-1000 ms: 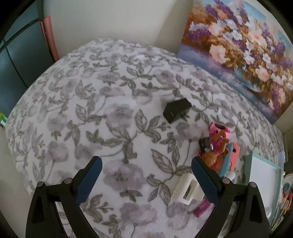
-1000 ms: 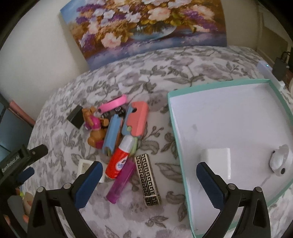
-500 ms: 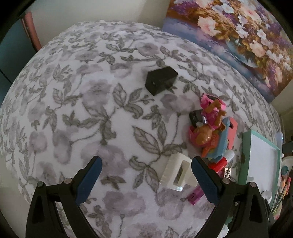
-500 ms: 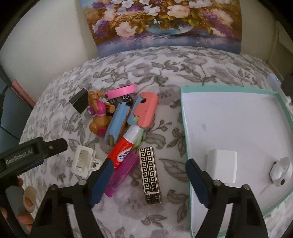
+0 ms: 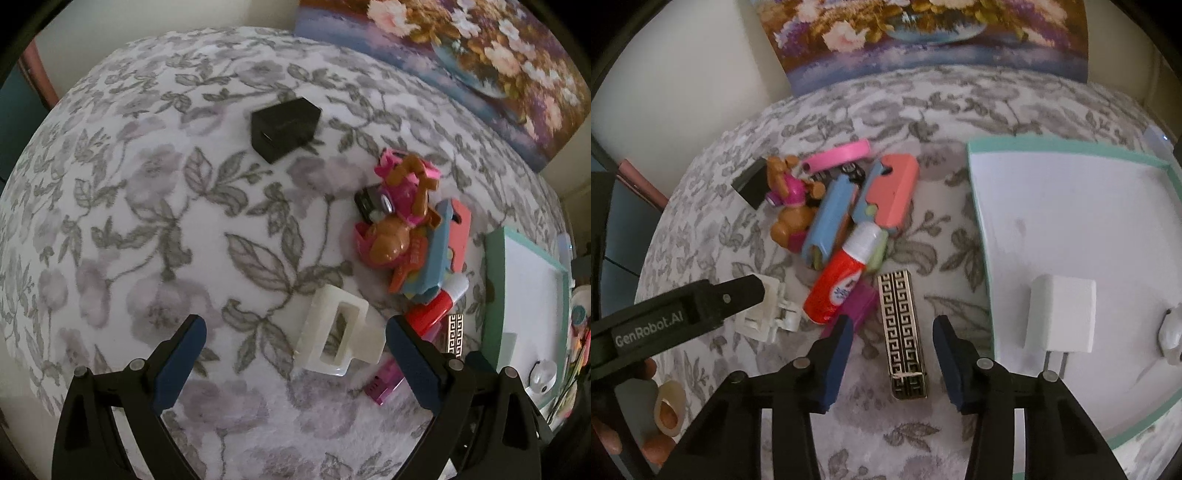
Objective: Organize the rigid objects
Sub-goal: 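Grasp the white rectangular clip with the left tool while the right tool grasps the black-and-gold box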
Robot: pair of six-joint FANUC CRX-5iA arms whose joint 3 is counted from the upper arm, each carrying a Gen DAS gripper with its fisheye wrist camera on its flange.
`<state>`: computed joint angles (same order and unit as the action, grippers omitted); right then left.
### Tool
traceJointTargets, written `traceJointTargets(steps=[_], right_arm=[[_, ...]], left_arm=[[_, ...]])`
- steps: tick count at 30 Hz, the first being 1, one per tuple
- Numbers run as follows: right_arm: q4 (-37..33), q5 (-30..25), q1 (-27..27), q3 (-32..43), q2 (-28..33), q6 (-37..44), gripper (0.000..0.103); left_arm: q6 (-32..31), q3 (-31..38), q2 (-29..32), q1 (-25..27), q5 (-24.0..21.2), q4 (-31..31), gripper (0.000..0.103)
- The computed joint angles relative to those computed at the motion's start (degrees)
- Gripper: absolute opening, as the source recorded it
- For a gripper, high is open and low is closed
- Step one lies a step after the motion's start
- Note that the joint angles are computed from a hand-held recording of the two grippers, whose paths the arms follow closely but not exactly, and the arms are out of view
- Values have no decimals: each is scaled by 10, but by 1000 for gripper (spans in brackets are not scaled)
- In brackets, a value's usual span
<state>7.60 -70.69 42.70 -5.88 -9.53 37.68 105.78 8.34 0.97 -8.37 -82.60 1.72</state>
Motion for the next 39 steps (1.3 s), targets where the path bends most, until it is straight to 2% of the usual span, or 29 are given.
traceJointTargets(steps=[4,12,20,22,31,39], right_arm=[[-7,-7,-4,-3,5,0,41],[3,-15,1,-2,10,6,41],[17,-19,12,-5,12,5,41],[24,-21,18,-7,12,2,41],[67,-42,47,-4,34,6,42],[95,-49,65,-12,39,5,42]], left_arm=[[-5,1,8,-7,-4,-1,98],[-4,10,21,-29,-13,-25,97],[1,9,32,-44,-6,-25,77],[4,4,35,-48,-4,-24,67],[14,11,40,-51,-3,-39,51],[4,17,39,-44,-12,-46,51]])
